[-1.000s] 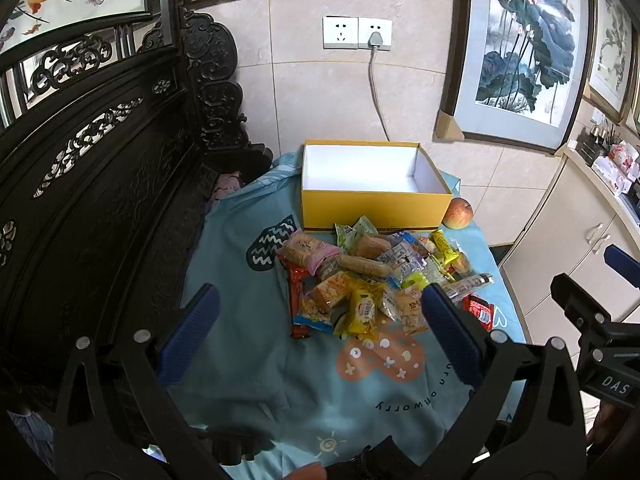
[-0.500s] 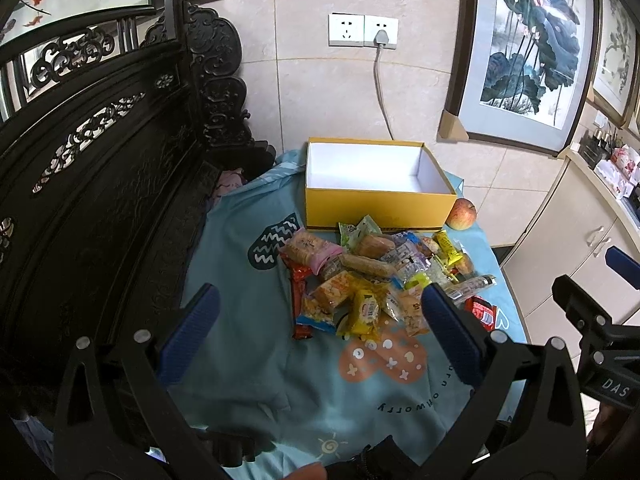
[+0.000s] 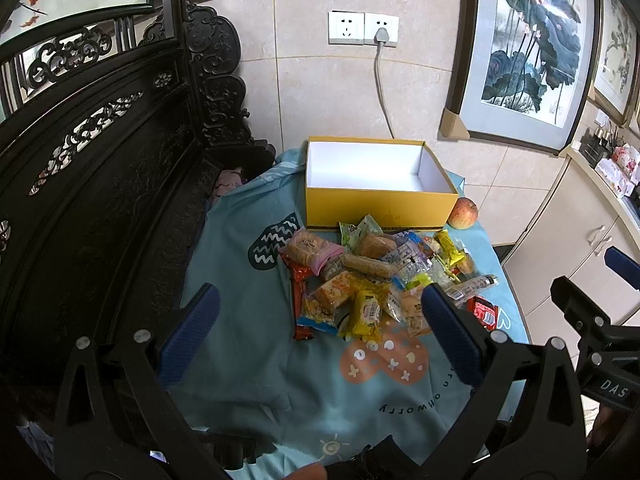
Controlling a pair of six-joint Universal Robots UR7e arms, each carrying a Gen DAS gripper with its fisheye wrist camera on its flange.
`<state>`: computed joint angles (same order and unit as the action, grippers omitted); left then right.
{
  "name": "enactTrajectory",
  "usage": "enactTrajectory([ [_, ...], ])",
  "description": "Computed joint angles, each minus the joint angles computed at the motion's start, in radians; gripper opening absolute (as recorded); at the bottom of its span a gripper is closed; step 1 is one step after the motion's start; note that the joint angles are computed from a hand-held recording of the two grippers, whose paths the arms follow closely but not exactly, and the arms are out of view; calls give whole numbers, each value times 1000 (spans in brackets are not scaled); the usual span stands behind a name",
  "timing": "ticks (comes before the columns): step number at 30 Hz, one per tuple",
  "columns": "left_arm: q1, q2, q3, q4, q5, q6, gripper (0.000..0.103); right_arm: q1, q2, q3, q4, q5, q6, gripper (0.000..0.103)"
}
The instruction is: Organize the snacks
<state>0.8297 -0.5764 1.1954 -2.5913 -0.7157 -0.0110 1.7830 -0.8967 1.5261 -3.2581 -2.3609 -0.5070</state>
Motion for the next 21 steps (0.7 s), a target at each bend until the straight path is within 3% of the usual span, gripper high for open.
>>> enactTrajectory([
  [21,-6,-3,9,-14,6,4,101,3,-8,4,-2,8,-11,102],
])
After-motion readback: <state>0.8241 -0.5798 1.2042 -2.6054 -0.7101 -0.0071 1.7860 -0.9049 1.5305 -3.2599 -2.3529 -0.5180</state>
